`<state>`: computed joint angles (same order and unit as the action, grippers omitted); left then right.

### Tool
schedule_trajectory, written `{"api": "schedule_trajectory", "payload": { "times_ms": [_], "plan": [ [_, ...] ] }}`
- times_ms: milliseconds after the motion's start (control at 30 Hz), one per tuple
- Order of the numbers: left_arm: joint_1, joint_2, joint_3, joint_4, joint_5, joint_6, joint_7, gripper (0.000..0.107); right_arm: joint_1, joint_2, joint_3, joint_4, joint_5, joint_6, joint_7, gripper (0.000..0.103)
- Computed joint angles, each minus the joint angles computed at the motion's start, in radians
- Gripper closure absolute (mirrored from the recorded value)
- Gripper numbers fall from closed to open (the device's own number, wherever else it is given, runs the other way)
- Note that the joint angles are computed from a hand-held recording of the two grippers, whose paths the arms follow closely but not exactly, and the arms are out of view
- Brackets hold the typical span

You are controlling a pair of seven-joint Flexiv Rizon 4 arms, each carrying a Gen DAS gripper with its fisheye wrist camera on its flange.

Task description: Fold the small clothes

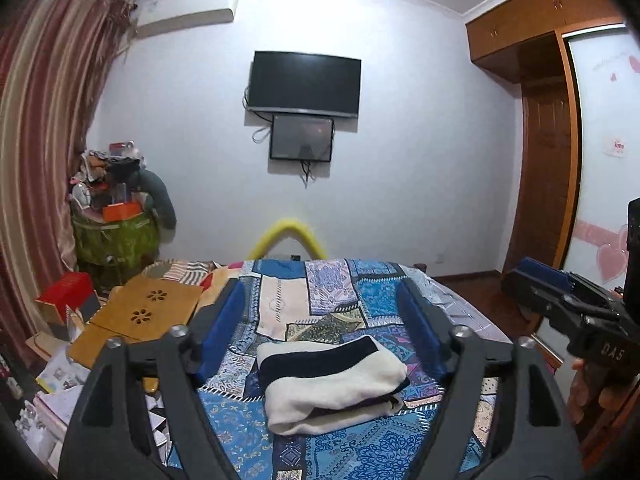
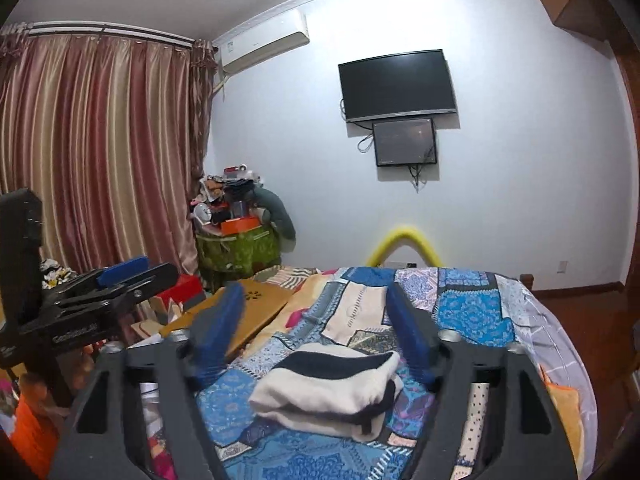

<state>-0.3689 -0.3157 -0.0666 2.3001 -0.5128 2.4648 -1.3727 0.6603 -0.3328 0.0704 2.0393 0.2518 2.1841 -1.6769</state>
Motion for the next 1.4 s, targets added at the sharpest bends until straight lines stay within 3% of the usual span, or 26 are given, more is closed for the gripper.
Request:
{"api": "schedule_trajectory", "payload": {
  "times_ms": [133, 200, 267, 533, 1400],
  "plan": [
    [0.002, 0.009, -0.004, 0.026, 0.004, 0.016, -0.045, 0.012, 0.071, 0.010, -0.054, -0.009, 0.102, -0.018, -0.072, 0.015],
    [-0.020, 0.005, 0.000, 0.027, -0.041, 0.029, -0.018, 0.008, 0.089, 0.015, -0.065, -0.012, 0.138, -0.023, -0.093, 0.004],
    [-0.039, -0.001, 0.000, 0.030, -0.077, 0.051, 0.003, 0.005, 0.120, 0.016, -0.091, -0.025, 0.189, -0.024, -0.132, 0.000],
    [-0.052, -0.006, -0.013, 0.034, -0.100, 0.055, 0.017, 0.004, 0.163, 0.034, -0.112, -0.029, 0.287, -0.059, -0.217, 0.000],
    [-0.043, -0.022, -0.012, 0.015, -0.081, 0.017, 0.013, 0.004, 0.218, 0.058, -0.164, -0.045, 0.377, -0.106, -0.297, 0.000]
  ]
}}
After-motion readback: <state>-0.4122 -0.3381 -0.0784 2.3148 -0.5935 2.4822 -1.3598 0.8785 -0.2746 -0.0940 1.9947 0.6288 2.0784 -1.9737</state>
